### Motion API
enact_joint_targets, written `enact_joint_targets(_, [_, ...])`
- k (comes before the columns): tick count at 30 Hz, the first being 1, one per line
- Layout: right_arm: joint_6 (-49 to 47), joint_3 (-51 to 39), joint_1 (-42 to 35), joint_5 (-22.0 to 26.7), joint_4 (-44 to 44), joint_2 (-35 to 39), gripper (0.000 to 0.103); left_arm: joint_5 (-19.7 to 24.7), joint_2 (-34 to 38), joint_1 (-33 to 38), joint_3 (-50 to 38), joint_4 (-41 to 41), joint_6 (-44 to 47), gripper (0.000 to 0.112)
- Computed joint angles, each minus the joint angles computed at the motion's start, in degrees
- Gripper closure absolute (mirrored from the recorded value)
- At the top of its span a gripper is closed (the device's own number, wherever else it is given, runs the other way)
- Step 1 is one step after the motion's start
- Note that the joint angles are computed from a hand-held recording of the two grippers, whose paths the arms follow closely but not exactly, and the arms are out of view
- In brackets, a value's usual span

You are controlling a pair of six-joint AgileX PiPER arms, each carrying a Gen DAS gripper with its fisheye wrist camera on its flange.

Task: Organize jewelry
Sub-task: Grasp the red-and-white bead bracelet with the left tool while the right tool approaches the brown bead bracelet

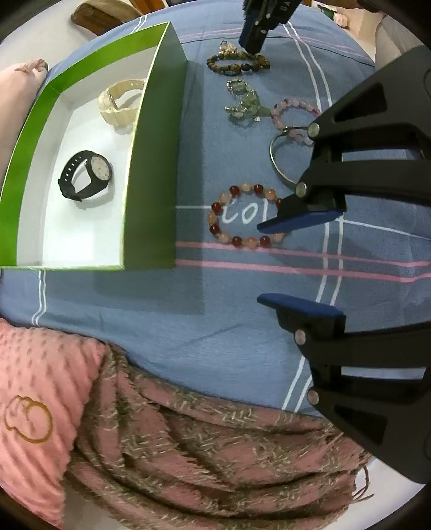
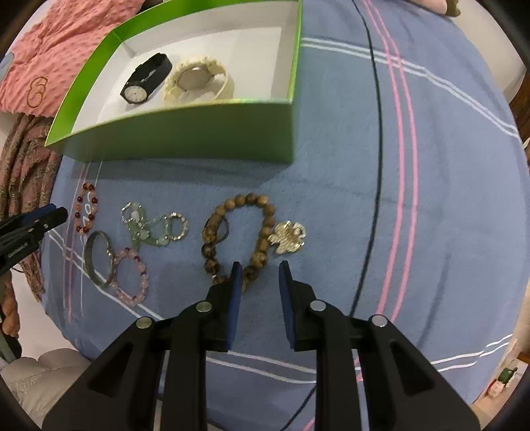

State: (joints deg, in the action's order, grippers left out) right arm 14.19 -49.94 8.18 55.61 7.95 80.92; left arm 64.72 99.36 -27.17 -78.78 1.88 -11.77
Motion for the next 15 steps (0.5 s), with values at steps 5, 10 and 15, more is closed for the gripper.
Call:
enact_joint_targets(5, [2.27, 1.05, 0.25, -2.34, 0.13, 0.97, 0.08, -1.34, -0.59, 2.04, 1.57, -1.13, 1.9, 0.074])
enact_joint_targets(10, [4.49, -1.12, 1.62, -2.26, -2.43, 3.02, 0.08, -2.52, 0.46, 4.22, 1.5, -2.28, 4.43, 0.074])
enact_joint_targets(15, [7.37, -3.26, 5.63, -1.5, -5.48, 4.96, 0.081, -5.05, 4.2, 4.91, 0.7, -3.28, 6.18, 0.074])
